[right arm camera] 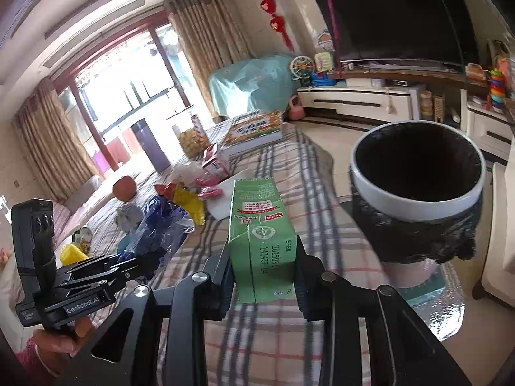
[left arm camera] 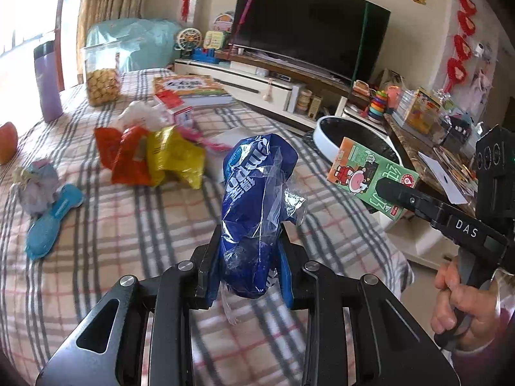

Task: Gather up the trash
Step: 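Carry both items over the bin and open both tools to drop them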

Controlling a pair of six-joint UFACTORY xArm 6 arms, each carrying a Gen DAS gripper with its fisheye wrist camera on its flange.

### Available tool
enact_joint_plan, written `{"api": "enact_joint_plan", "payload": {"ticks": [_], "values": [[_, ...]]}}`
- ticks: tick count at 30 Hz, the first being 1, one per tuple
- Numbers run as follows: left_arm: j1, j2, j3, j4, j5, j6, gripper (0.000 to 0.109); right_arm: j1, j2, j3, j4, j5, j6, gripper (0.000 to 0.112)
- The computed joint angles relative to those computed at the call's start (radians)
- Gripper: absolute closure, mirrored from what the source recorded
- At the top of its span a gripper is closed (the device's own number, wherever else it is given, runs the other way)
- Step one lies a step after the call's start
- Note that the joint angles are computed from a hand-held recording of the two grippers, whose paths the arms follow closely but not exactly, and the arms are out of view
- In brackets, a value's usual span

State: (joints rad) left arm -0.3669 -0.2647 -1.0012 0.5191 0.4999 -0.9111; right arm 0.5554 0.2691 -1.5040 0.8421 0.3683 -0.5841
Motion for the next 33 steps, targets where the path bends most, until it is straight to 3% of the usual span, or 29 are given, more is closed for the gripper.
{"api": "enact_joint_plan", "payload": {"ticks": [20, 33], "values": [[-0.052, 0.206, -0.224, -0.074, 0.015, 0.139, 0.081, -0.100, -0.025, 0.027, 0.011, -0.030, 0.011, 0.081], [-0.082, 0.422, -0.501, -0.133, 0.066, 0.277, 0.081, -0.172, 0.050, -0.084, -0.114, 0.002, 0.124, 0.081]]}}
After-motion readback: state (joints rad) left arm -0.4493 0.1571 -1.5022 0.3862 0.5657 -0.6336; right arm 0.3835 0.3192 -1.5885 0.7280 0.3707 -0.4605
